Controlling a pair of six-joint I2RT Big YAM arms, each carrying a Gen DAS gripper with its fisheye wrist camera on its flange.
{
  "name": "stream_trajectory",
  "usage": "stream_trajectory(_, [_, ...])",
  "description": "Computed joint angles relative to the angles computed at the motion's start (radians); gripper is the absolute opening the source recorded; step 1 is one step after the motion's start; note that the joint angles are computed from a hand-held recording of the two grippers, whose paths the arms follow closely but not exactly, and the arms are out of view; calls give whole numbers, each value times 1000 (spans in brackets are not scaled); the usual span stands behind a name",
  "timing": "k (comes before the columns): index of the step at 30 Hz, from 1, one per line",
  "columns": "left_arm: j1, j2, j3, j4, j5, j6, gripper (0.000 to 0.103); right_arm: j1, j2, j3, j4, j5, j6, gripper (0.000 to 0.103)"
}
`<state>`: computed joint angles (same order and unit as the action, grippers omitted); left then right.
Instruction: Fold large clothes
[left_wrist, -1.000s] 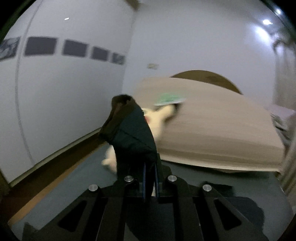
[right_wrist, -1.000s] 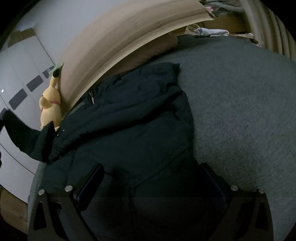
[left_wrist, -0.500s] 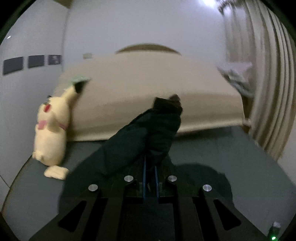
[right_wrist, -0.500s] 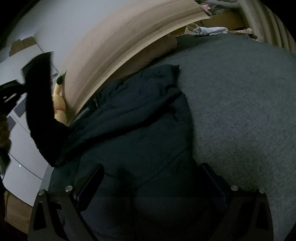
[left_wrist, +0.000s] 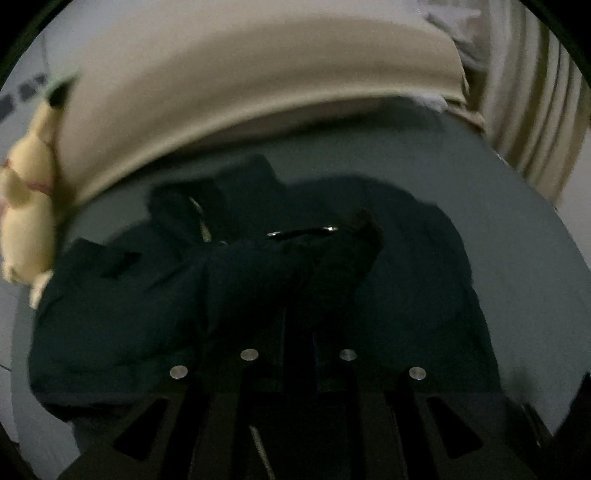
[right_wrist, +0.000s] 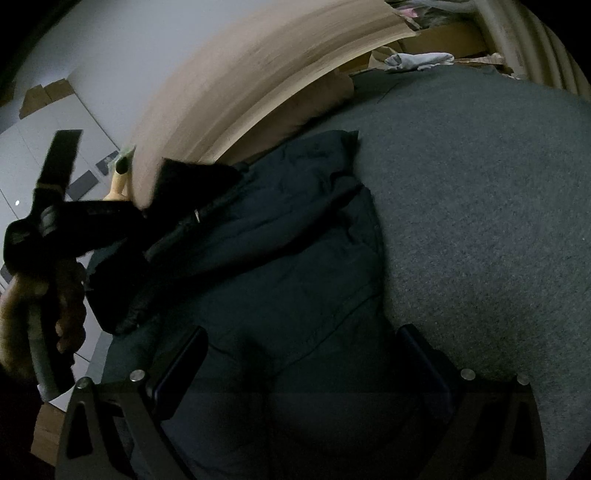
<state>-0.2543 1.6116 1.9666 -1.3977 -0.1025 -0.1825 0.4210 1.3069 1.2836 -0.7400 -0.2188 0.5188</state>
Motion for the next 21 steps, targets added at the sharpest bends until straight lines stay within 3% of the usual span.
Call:
stream_trajectory(1, [0, 7, 11, -25, 30, 2, 15, 1, -1, 0, -2, 2, 1, 103])
stream_trajectory(3, [2, 4, 15, -34, 80, -1, 31, 2, -2, 1, -4, 3, 0, 103])
stream_trajectory(4, [11, 2, 24, -33, 138, -18, 57, 2, -2, 1, -4, 3, 1, 103])
stream_trajectory(5, [8, -11, 19, -9, 151, -43, 75, 2, -2, 1, -4, 4, 1, 103])
stream_trajectory(7, [-5, -37, 9, 43, 142, -72, 77, 2, -3, 1, -3, 3, 1, 103])
stream_trajectory(10, [10, -50, 46, 33, 191, -106, 77, 2, -2, 1, -3, 2, 1, 103])
stream_trajectory(14, [44, -146, -20, 101, 214, -124, 77, -1, -1, 1, -1, -5, 5, 103])
stream_trajectory(21, [222, -392, -312, 229, 13, -28, 78, -31, 32, 123, -117, -90, -2, 102])
